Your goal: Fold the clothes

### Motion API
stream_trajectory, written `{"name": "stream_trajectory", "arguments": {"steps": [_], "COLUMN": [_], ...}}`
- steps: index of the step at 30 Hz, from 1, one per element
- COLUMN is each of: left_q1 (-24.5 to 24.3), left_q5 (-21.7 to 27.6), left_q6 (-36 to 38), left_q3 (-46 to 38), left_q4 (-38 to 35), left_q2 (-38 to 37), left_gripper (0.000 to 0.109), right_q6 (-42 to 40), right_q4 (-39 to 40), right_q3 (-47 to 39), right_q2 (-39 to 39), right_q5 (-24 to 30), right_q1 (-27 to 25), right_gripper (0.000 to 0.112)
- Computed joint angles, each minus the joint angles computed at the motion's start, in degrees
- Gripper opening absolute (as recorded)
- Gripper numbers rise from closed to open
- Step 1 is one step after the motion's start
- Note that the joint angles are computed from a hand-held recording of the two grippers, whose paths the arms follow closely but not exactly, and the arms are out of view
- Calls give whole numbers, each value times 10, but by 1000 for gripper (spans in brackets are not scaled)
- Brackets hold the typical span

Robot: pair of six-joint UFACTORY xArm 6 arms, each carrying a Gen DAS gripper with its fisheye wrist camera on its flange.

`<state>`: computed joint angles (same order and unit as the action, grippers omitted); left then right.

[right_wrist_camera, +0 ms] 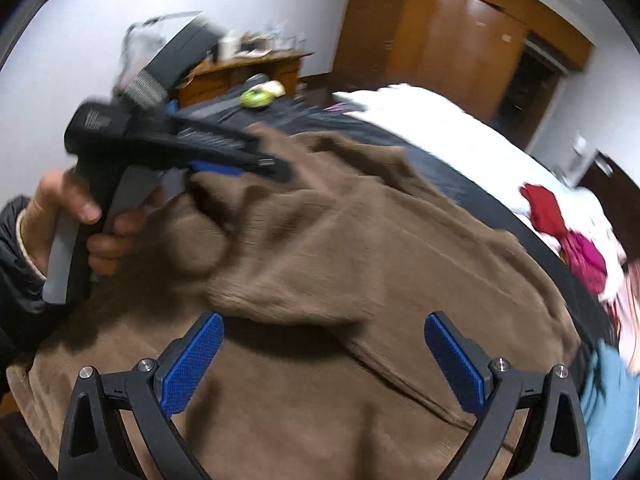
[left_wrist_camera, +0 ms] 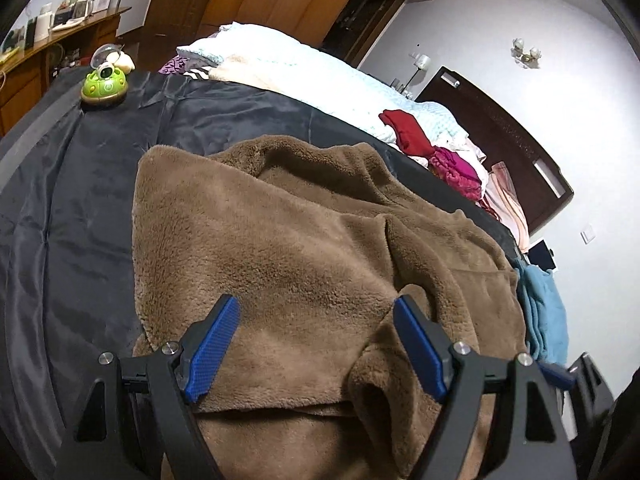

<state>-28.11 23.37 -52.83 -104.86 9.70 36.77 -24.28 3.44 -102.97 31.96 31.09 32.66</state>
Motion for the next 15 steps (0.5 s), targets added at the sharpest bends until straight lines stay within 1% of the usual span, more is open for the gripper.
{"name": "stream_trajectory", "arguments": {"steps": [3,7,8,10,11,13,15], "left_q1": [0,1,1,1,1,1,0], "left_q5": [-4,-12,-12,-10,-9,-8,-7], "left_q6": [1,1,0,-3,-5,-6,-6], "left_q3": [4,11,12,11,10,9,9], "left_q4": [-6,-12,-11,-7,-5,-2,0], "left_q2": [0,-3,-3,-2,-2,-1,-1], "left_gripper": [83,83,83,83,83,83,83], "right_q6": [7,-15,-24,-32,-28,-15,1], "right_q4": [-21,1,14,26,22,4,-11], "right_q3": [-40,-71,-81,-101,-112,-116,-113], "right_q2": [34,65,72,85,93,100,102], "right_q5": [20,36,46,65,73,71,61], "right_q1": [15,17,17,16,16,14,11], "right_gripper": [102,102,99,83,70,60,39]}}
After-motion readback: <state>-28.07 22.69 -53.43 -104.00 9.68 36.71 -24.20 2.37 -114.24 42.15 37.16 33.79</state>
